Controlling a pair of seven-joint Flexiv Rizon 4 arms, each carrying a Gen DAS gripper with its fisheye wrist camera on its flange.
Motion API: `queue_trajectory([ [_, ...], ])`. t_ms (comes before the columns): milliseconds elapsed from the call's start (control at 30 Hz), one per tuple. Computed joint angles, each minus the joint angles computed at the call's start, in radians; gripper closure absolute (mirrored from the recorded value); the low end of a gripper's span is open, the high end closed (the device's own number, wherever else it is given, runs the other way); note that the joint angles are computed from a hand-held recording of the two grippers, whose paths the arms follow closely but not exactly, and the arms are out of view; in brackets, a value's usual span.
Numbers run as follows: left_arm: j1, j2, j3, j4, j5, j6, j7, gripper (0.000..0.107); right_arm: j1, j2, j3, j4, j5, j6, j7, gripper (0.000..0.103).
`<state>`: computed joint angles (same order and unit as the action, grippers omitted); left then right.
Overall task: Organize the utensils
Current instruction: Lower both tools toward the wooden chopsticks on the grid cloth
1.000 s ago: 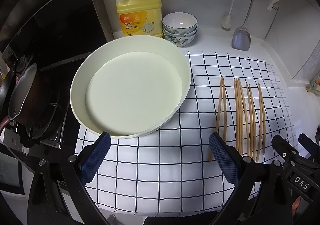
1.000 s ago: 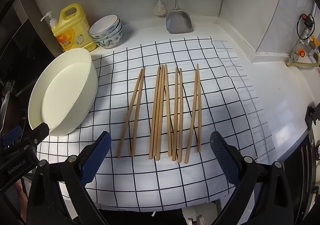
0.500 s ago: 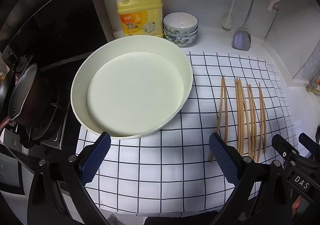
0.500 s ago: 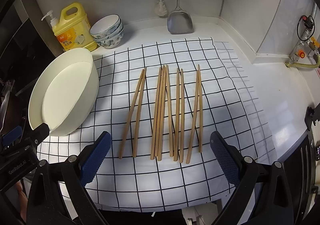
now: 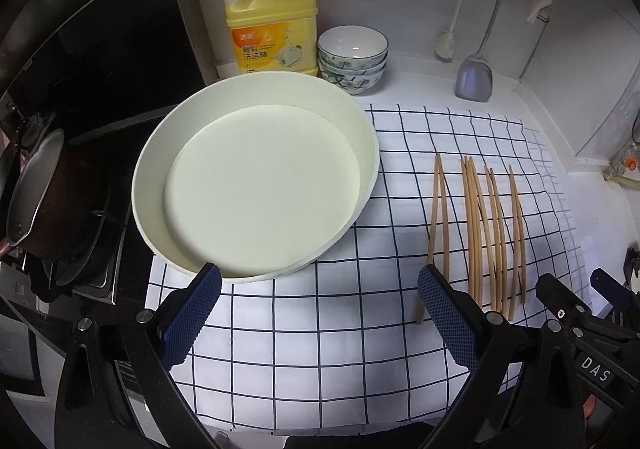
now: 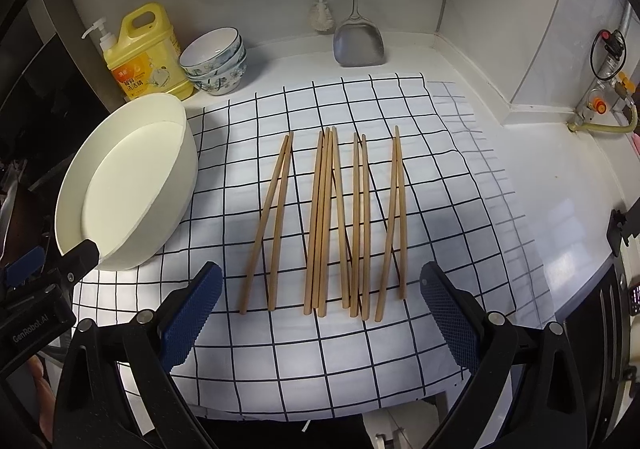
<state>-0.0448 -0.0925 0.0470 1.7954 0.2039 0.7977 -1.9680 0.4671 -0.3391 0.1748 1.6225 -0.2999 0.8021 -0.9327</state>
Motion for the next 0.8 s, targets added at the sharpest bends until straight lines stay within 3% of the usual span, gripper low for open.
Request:
queue_trajectory([
  [267, -0.006, -0.044, -0.012, 0.017, -0.053, 0.067, 0.099, 0.010, -0.022, 0.031, -0.007, 0.087, 0.001, 0.055, 0.045, 0.008],
  [500, -0.037, -0.109, -0.010, 0.001, -0.060, 0.114, 0.067, 0.010, -0.061, 0.028, -0.024, 0.156, -0.044, 0.155, -0.005, 0.008],
  [800, -0.132, -0.203, 0.040, -0.070, 0.120, 0.144, -0.189, 0.010, -0.148, -0.052, -0.021, 0.164, 0.049, 0.309, -0.197, 0.008],
])
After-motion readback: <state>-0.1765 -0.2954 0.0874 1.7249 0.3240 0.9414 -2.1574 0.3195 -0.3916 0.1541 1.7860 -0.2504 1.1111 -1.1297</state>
